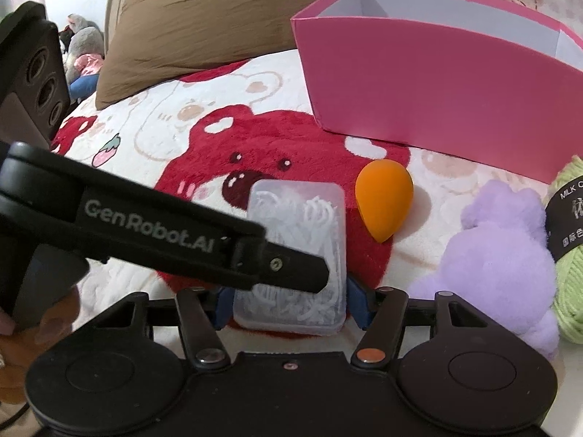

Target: Organize objects

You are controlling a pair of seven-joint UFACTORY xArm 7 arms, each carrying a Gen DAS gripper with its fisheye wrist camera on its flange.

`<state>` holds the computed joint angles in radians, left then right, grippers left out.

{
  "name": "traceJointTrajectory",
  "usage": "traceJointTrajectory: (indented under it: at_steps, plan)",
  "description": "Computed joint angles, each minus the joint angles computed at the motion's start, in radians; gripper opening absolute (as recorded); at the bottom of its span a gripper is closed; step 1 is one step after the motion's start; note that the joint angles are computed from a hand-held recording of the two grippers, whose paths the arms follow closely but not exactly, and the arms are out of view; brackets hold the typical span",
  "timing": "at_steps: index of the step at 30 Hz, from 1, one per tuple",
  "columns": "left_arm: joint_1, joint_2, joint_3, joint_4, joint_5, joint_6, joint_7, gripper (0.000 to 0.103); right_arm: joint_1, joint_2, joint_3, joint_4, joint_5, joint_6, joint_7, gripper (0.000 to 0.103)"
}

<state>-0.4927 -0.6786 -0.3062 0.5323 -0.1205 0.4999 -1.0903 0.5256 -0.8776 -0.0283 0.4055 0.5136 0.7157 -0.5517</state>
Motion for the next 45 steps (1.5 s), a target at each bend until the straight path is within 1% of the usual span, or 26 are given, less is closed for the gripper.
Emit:
traceJointTrajectory:
  at_steps: [4,9,12,15,18,21,24,27,30,35,41,43,45]
  plan:
    - [-0.004,-0.013,-0.018,0.027,0.005,0.049,-0.018,0.051,0.000,-0.024,-0.008,0.009,-0.013,0.047,-0.017,0.065]
    - [-0.023,-0.029,-0.010,0.049,-0.010,0.074,-0.014,0.050,-0.015,-0.060,-0.009,0.022,-0.026,0.098,-0.026,0.065]
    - [-0.027,-0.038,-0.008,0.074,-0.018,0.106,-0.010,0.050,-0.024,-0.091,-0.011,0.029,-0.034,0.129,-0.034,0.064]
    - [-0.013,-0.031,-0.016,0.121,-0.012,0.148,-0.010,0.049,-0.029,-0.115,-0.004,0.039,-0.044,0.139,-0.050,0.064]
    - [-0.001,-0.012,-0.015,0.184,0.006,0.196,0.019,0.049,-0.034,-0.136,0.010,0.047,-0.058,0.122,-0.063,0.064]
    - [0.007,-0.010,-0.009,0.219,-0.002,0.218,0.032,0.049,-0.037,-0.124,-0.004,0.083,-0.061,0.141,-0.055,0.064]
    - [0.024,0.001,-0.018,0.264,0.007,0.256,0.039,0.049,-0.041,-0.104,-0.022,0.115,-0.045,0.158,-0.052,0.064]
    - [0.039,0.018,-0.026,0.316,0.013,0.306,0.039,0.049,-0.042,-0.116,-0.017,0.125,-0.046,0.153,-0.074,0.064]
    - [0.044,0.036,-0.026,0.368,0.020,0.344,0.060,0.049,-0.040,-0.128,-0.018,0.142,-0.046,0.165,-0.084,0.064]
    - [0.050,0.070,-0.028,0.432,0.019,0.345,0.096,0.049,-0.047,-0.137,-0.040,0.185,-0.045,0.186,-0.117,0.064]
    - [0.065,0.157,-0.039,0.545,0.049,0.339,0.139,0.049,-0.076,-0.113,-0.050,0.266,-0.080,0.207,-0.160,0.064]
    - [0.069,0.190,-0.042,0.577,0.057,0.319,0.146,0.049,-0.069,-0.086,-0.077,0.317,-0.091,0.230,-0.206,0.064]
    - [0.083,0.208,-0.054,0.598,0.081,0.293,0.128,0.049,-0.060,-0.057,-0.100,0.373,-0.099,0.261,-0.269,0.064]
